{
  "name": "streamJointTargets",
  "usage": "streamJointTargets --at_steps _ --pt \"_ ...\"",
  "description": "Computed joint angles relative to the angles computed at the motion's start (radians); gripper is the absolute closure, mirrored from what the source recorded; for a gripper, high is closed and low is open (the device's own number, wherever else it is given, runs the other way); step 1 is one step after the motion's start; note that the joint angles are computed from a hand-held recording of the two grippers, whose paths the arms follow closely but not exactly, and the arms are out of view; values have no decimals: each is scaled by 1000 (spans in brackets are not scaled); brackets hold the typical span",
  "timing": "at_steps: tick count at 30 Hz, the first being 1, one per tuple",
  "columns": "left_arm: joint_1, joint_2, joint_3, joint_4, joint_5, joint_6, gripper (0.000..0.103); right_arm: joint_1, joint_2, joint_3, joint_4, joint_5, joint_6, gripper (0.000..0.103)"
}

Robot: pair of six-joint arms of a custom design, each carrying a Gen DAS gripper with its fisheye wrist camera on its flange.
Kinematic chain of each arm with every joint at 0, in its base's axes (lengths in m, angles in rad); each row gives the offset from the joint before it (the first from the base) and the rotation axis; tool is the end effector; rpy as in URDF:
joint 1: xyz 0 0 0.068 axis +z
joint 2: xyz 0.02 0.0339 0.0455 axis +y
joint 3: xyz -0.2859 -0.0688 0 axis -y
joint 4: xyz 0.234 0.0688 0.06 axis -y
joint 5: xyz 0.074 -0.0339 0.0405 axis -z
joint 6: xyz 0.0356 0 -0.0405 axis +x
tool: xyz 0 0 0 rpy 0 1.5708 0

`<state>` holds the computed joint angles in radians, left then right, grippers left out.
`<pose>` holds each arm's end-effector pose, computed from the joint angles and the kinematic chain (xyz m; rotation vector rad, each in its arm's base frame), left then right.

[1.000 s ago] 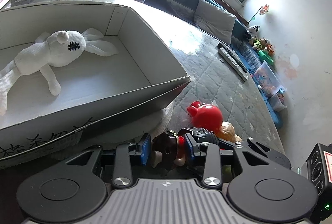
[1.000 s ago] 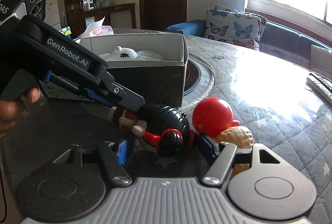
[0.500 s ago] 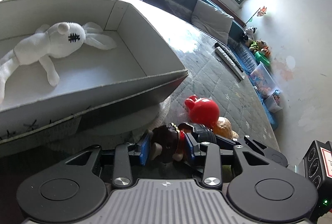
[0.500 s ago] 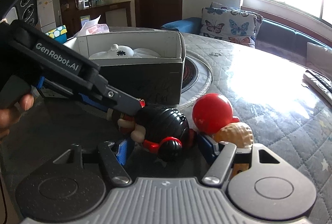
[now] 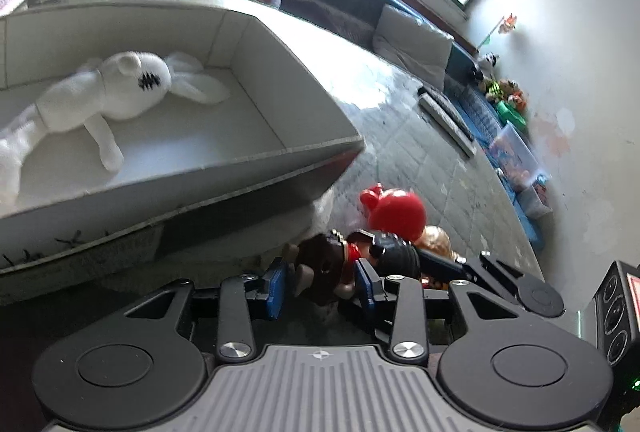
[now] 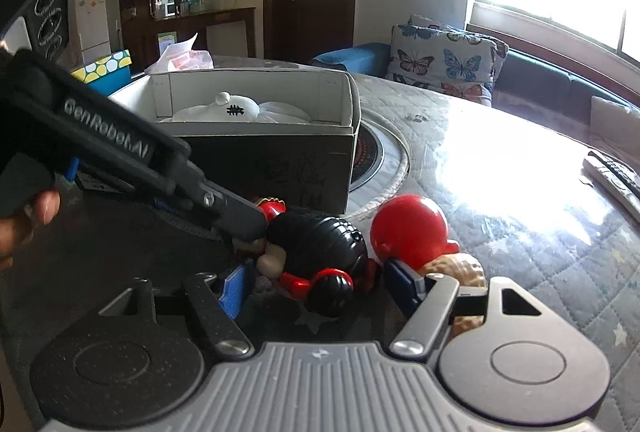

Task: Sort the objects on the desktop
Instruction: 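Lift the figurine with the left gripper and lower it into the shoebox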

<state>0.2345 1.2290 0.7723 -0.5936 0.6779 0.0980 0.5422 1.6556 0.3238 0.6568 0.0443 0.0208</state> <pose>0.2106 0.0274 0.2453 0.0618 2.4381 -0.7373 0.2093 0.1243 0.1168 -0.5586 2.1871 0.2532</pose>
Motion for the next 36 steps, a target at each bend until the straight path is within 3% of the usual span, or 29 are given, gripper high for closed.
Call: streamJointTargets --at_steps 7,16,20,28,36 --pt "0 11 -9 30 6 -29 64 11 16 6 13 15 5 36" --pt "-45 -29 -40 95 -54 -34 65 44 26 1 36 68 8 43" --pt "-30 -66 -49 70 -45 -17 66 65 0 -8 19 80 13 49" --pt "50 -166 -20 -39 12 37 67 113 -132 1 -99 108 3 49" --pt "170 -186 103 -98 97 58 67 140 -209 132 -221 117 -57 49"
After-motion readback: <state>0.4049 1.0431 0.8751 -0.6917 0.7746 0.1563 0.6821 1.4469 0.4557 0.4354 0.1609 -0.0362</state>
